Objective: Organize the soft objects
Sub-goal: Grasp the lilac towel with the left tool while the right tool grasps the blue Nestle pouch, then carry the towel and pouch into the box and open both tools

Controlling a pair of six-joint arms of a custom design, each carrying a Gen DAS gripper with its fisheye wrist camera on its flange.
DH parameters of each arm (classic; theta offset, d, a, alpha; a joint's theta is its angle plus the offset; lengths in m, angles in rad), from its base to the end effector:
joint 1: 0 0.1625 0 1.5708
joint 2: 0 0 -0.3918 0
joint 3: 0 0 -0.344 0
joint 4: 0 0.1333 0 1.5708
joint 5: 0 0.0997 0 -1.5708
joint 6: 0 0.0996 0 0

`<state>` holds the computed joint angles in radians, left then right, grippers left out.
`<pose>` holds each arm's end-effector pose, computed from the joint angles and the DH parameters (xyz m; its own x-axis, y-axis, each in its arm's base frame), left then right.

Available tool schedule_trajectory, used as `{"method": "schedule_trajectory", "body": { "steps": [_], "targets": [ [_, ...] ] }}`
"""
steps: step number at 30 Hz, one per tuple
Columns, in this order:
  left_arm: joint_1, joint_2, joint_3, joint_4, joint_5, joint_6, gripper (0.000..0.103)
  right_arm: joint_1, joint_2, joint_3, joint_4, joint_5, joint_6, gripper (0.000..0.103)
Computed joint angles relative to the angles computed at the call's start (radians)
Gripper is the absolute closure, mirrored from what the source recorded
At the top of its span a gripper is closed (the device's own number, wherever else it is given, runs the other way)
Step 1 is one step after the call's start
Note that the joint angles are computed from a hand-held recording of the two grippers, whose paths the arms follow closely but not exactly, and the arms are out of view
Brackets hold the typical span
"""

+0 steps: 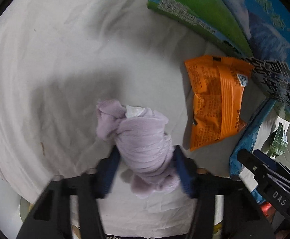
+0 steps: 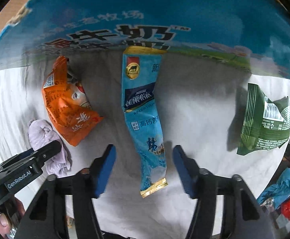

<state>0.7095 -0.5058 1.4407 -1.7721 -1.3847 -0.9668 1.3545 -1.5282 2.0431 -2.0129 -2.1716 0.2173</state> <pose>-0.3227 -0.4770 -0.0639 -0.7740 0.0710 -0.6291 -0.1295 0.9549 0.2672 -0.0127 -0.4165 0.2954 -0.7492 0.3437 0.5662 0.3846 0.9217 -0.0505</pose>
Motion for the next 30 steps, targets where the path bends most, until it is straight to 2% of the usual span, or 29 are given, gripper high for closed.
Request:
{"method": "schedule_trajectory", "body": {
  "steps": [2, 4, 5, 8, 13, 15, 16, 17, 19, 24, 25, 27, 28, 29, 30],
  "targets": [
    [-0.003, -0.001, 0.013, -0.011, 0.003, -0.004, 0.062, -0.007, -0.005, 0.011, -0.016, -0.005, -0.010, 0.061],
    [-0.011, 0.004, 0.016, -0.016, 0.010, -0.008, 0.063, -0.002, 0.003, 0.020, -0.029, -0.021, -0.006, 0.068],
    [-0.014, 0.005, 0.017, -0.017, 0.012, -0.007, 0.063, -0.003, 0.006, 0.024, -0.038, -0.026, -0.010, 0.075],
    [-0.028, 0.012, 0.021, -0.024, 0.015, -0.014, 0.064, -0.002, 0.005, 0.060, -0.083, -0.041, -0.015, 0.083],
    [-0.043, 0.003, 0.038, -0.029, 0.021, -0.020, 0.065, -0.010, -0.028, 0.098, -0.121, -0.023, -0.011, 0.082],
    [-0.051, 0.000, 0.057, -0.037, 0.025, -0.024, 0.065, -0.018, -0.035, 0.107, -0.131, -0.010, -0.020, 0.077],
    [-0.051, 0.000, 0.061, -0.043, 0.024, -0.027, 0.065, -0.020, -0.036, 0.112, -0.141, -0.008, -0.019, 0.069],
    [-0.051, 0.000, 0.066, -0.050, 0.022, -0.031, 0.065, -0.025, -0.035, 0.115, -0.143, -0.012, -0.019, 0.067],
    [-0.052, -0.028, 0.094, -0.051, 0.023, -0.032, 0.065, -0.023, -0.030, 0.124, -0.165, -0.031, -0.012, 0.066],
    [-0.046, -0.033, 0.090, -0.046, 0.035, -0.023, 0.065, -0.043, -0.024, 0.164, -0.254, -0.023, -0.026, 0.066],
    [-0.048, -0.029, 0.079, -0.038, 0.036, -0.024, 0.065, -0.047, -0.019, 0.167, -0.249, -0.016, -0.017, 0.067],
    [-0.054, -0.029, 0.080, -0.037, 0.039, -0.025, 0.065, -0.062, -0.008, 0.188, -0.261, 0.009, 0.010, 0.076],
    [-0.057, -0.032, 0.085, -0.042, 0.041, -0.028, 0.065, -0.055, -0.009, 0.202, -0.287, -0.002, -0.001, 0.087],
    [-0.060, -0.035, 0.091, -0.046, 0.042, -0.030, 0.065, -0.054, -0.005, 0.208, -0.285, -0.003, -0.003, 0.091],
    [-0.063, -0.037, 0.095, -0.048, 0.042, -0.030, 0.065, -0.059, -0.012, 0.219, -0.284, 0.006, 0.000, 0.092]
  ]
}}
